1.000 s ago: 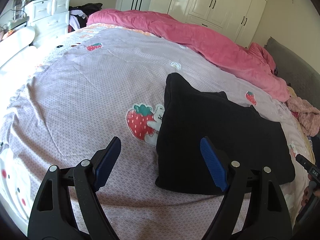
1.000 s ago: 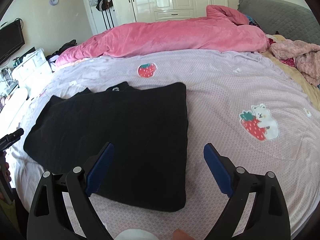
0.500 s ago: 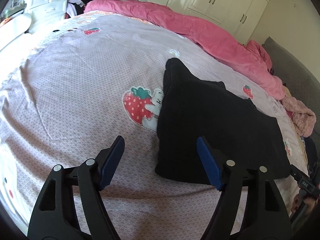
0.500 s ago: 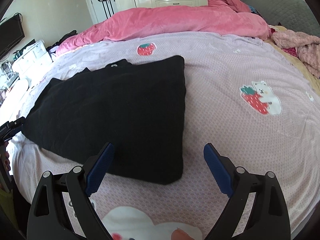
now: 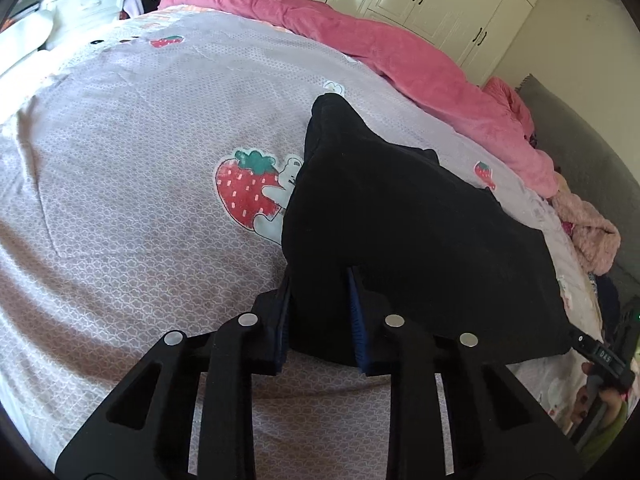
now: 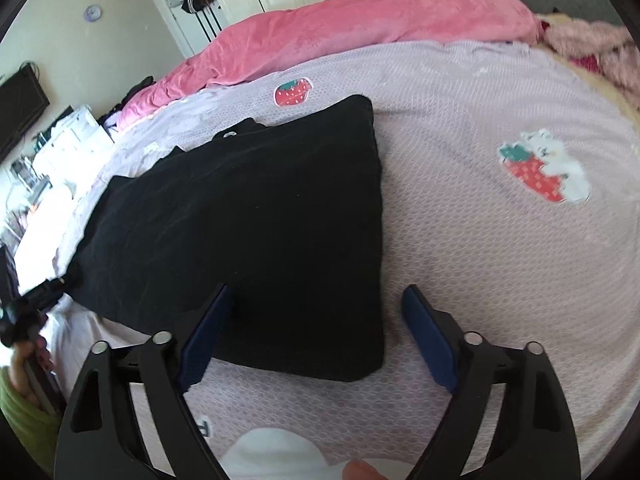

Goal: Fold small clothes

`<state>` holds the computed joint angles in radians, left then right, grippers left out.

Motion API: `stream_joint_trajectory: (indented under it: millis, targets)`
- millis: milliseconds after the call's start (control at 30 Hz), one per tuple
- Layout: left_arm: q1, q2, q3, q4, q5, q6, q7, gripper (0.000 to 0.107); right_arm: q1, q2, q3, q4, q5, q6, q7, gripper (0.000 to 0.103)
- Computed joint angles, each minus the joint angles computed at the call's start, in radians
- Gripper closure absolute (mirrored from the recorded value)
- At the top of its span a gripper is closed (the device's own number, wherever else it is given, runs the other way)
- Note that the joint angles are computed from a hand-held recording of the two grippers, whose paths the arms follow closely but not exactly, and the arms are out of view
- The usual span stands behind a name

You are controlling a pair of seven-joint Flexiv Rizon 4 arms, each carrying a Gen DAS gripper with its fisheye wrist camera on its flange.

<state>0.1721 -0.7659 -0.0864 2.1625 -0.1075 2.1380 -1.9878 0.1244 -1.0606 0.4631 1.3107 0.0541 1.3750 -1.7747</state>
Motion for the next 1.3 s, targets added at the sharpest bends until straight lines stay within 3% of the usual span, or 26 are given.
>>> stream_joint_trajectory:
  millis: [33, 67, 100, 200, 300, 533, 633, 800, 1067, 1133, 1300]
  targets:
    - [0.007, 0.0, -0.006, 0.001, 0.008, 0.004, -0.003, 0.096, 0.0, -0.001, 0.002, -0.002, -0.005, -0.007, -0.007, 0.053]
    - [0.009, 0.005, -0.007, 0.004, 0.011, 0.01, -0.005, 0.097, 0.01, 0.003, -0.014, 0.002, -0.008, 0.003, -0.004, 0.06]
    - [0.006, 0.012, -0.003, 0.008, 0.011, 0.015, -0.005, 0.098, 0.014, 0.007, -0.022, 0.008, -0.01, 0.014, -0.002, 0.078]
    - [0.009, 0.037, -0.002, 0.022, 0.022, 0.026, -0.006, 0.099, -0.022, 0.017, 0.017, 0.033, -0.004, 0.059, -0.032, 0.087]
    - [-0.006, 0.041, 0.013, 0.022, 0.005, -0.001, 0.007, 0.099, -0.018, 0.016, 0.005, 0.039, -0.02, 0.064, -0.02, 0.087]
    - [-0.027, 0.02, 0.025, 0.009, -0.025, -0.036, 0.019, 0.097, 0.038, 0.011, -0.085, 0.047, -0.061, 0.078, 0.066, 0.073]
    - [-0.093, 0.03, 0.072, 0.005, -0.08, -0.061, 0.056, 0.096, 0.036, 0.015, -0.089, 0.057, -0.082, 0.086, 0.086, 0.068]
    - [-0.13, 0.04, 0.095, 0.005, -0.133, -0.082, 0.087, 0.093, 0.044, 0.026, -0.112, 0.082, -0.113, 0.11, 0.131, 0.056]
    - [-0.159, 0.055, 0.109, 0.019, -0.175, -0.084, 0.112, 0.091, 0.045, 0.044, -0.13, 0.113, -0.156, 0.154, 0.189, 0.038]
    - [-0.163, 0.059, 0.11, 0.022, -0.181, -0.085, 0.116, 0.091, 0.05, 0.053, -0.142, 0.128, -0.164, 0.177, 0.207, 0.026]
    - [-0.171, 0.066, 0.112, 0.03, -0.193, -0.081, 0.122, 0.088, 0.044, 0.062, -0.146, 0.145, -0.195, 0.204, 0.244, 0.018]
